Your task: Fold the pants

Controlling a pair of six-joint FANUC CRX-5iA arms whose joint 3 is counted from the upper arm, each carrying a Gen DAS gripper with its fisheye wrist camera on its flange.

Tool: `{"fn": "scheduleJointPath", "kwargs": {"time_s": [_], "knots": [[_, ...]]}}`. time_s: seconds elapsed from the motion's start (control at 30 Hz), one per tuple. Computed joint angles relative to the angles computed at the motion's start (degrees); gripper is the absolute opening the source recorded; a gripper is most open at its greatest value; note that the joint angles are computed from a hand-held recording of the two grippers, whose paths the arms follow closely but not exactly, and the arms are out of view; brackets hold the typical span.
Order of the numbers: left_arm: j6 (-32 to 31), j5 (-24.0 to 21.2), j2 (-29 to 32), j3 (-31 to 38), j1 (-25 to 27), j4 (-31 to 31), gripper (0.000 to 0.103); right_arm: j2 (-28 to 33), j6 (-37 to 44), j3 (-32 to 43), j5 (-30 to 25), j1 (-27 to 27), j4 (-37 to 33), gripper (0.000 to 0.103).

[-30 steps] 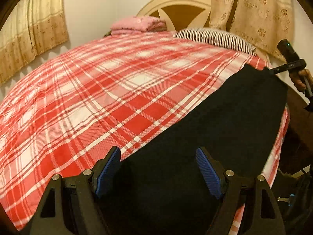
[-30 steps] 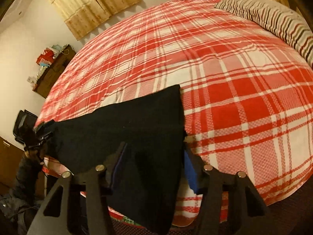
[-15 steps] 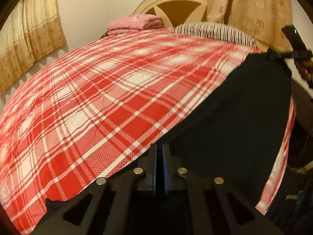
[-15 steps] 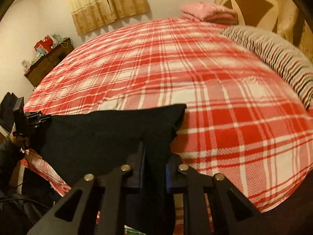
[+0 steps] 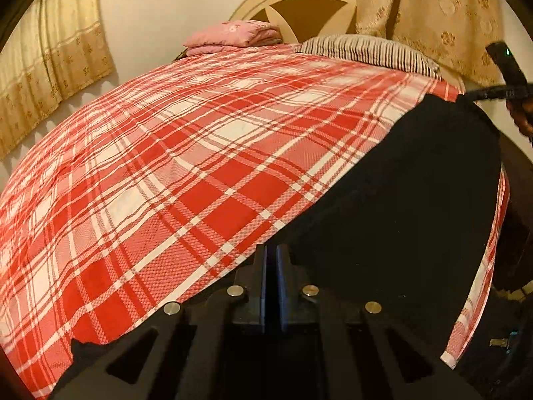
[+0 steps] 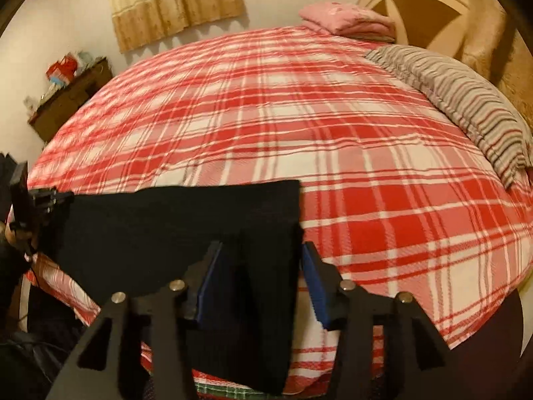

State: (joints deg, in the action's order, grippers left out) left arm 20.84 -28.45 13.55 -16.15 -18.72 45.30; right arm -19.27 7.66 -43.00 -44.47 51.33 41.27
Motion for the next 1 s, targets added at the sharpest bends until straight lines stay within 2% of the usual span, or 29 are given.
{"fn": "scheduleJointPath", "kwargs": {"time_s": [0.07,0.17,0.23,0.27,0.33,0.4,0.47,0.7,0.77,0.8,0.83,0.9,1.0], "knots": [[0.97,-0.21,0.29,0.66,-0.08,-1.38,0.008,-0.84,-0.19,-0.57,0.17,-0.06,0.74,0.051],[2.96,-0.85,0.8,1.58,0.0,-2.45,0.015,-0.4,1.99,-0.13,1.46,-0.54,-0.38,0.043],[3.2,0.18,0.31,1.09,-0.14,-2.22,0.026,1.3,3.81,1.06,0.72,-0.59,-1.54,0.043],[1.97,0.96,-0.17,0.27,-0.34,-0.61,0.03,1.79,3.79,1.16,0.38,-0.62,-1.4,0.043],[-4.46,2.97,-1.76,-2.74,-0.95,6.54,0.052,2.93,3.5,1.45,-0.02,-1.12,-1.29,0.044],[-11.62,4.62,-3.0,-5.24,-1.93,13.93,0.064,2.94,2.29,1.05,-0.7,-1.43,-0.56,0.05],[-13.99,4.33,-3.05,-5.3,-2.18,15.34,0.064,2.24,1.52,0.39,0.12,-2.28,-0.7,0.05],[-9.37,-1.1,-0.26,-0.73,-1.38,6.27,0.063,1.1,2.93,-0.16,2.71,-2.78,-1.89,0.05],[-7.57,-2.07,0.21,0.22,-1.29,3.41,0.059,1.43,3.93,0.17,2.82,-2.49,-2.04,0.05],[-5.59,-2.01,0.51,0.92,-1.3,1.11,0.054,1.78,4.49,0.47,2.44,-2.19,-1.99,0.049],[-4.75,-2.51,0.73,1.28,-1.16,0.25,0.044,2.1,4.82,0.66,2.24,-2.11,-2.02,0.049],[-1.92,-3.78,1.59,2.59,-0.79,-2.04,0.039,2.49,4.83,0.68,2.24,-2.28,-1.83,0.042],[-2.91,-3.46,1.46,1.85,-0.72,-0.48,0.033,2.86,3.53,0.36,1.5,-2.1,-0.47,0.034]]}}
